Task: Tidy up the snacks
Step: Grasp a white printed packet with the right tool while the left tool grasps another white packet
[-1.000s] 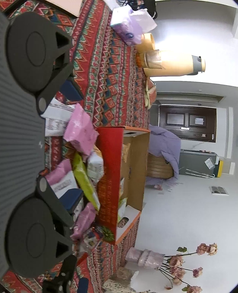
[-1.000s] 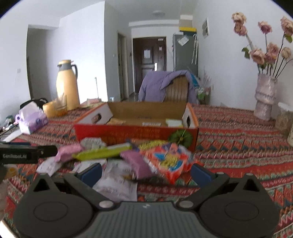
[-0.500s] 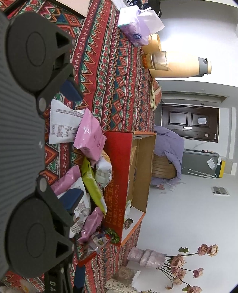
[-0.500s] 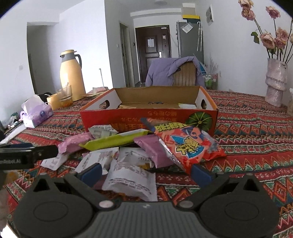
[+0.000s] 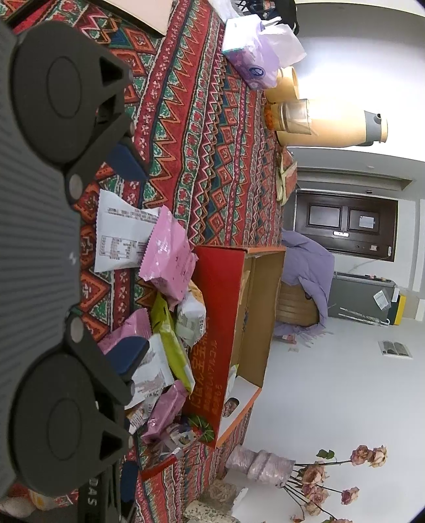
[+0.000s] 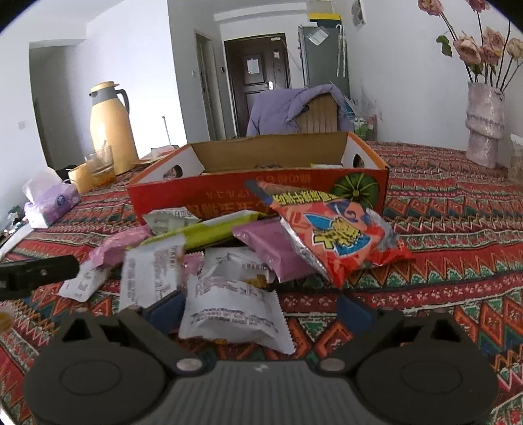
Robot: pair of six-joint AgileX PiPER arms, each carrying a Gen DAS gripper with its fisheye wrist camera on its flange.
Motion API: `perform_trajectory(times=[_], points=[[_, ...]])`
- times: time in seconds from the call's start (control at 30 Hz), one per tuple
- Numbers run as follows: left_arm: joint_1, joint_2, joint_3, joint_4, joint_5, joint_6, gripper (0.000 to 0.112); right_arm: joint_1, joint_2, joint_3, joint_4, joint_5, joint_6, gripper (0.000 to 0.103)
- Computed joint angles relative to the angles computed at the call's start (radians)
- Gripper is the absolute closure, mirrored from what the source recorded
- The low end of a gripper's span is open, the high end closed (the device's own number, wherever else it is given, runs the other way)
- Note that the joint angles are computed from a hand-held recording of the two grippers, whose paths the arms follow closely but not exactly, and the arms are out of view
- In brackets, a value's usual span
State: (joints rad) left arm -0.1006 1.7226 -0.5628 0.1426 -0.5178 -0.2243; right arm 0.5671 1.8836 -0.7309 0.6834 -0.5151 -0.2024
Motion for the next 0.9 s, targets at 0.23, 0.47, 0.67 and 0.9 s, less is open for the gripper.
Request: perform_trajectory(times=[0.23,0.47,0.67,0.9], points=[[0.004,0.001,0.001,-0.004,0.002,0.002,0.009,-0.035,0.036,-0.019,-0.088,0.019,0.097,0.025],[-0.002,0.009,-0.005,-0.012,0.012,0.005,0.009,-0.034,0.042,-0.014,-0.127,0.013,0.102,0.039],[-0.007,0.013,-0.011,-0.038,0.027,0.025,0.009,-0.042,0.024,0.028,-0.187,-0.022,0.129,0.05],[-0.015,0.017,-0.029,-0.115,0.06,0.089,0.009,-0.061,-0.006,0.081,-0.195,-0.061,0.106,0.057]])
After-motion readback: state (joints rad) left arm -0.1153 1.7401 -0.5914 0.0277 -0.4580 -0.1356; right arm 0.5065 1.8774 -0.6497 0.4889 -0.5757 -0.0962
